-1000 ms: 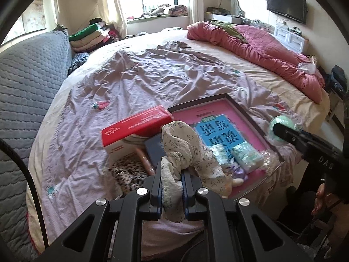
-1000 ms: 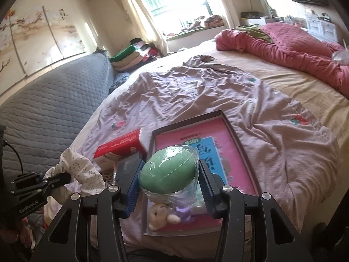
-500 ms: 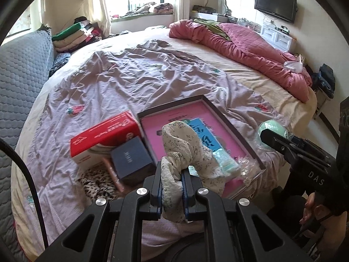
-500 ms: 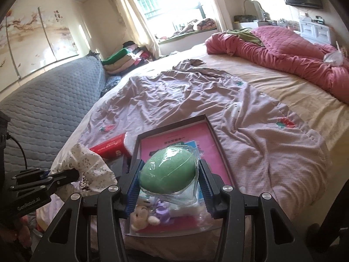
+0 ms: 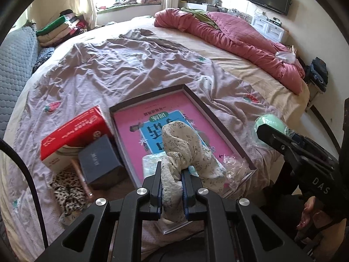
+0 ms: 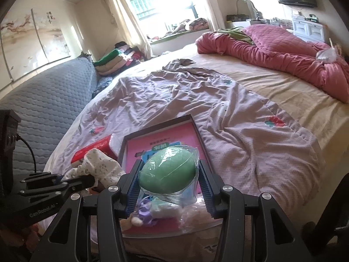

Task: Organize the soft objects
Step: 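Carry the scrunchie with the left tool while the right tool carries the green egg over the pink tray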

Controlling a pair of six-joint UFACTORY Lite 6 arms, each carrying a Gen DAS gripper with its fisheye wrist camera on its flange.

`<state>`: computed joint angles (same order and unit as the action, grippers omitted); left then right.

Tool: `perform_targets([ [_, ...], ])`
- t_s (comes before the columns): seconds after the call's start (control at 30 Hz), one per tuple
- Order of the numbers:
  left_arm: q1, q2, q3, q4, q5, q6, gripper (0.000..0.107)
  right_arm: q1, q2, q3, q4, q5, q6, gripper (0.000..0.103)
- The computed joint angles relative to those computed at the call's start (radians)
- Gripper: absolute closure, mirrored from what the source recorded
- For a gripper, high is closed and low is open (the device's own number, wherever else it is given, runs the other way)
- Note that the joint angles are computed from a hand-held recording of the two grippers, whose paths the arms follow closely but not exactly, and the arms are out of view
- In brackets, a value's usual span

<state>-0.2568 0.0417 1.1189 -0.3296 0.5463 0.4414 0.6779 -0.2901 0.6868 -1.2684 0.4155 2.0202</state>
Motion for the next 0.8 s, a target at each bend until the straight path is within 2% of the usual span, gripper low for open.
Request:
perform_targets([
  [0.4, -0.046, 0.213, 0.074, 0.034, -0.061, -0.049, 0.093, -0.071, 0.047, -0.023, -0.069, -0.075, 0.051, 0.052],
  [0.8, -0.052, 0.297, 0.093, 0.045, -0.095, -0.049, 0.093, -0.122, 0.194, 0.037, -0.182, -0.139, 0.122, 0.052],
])
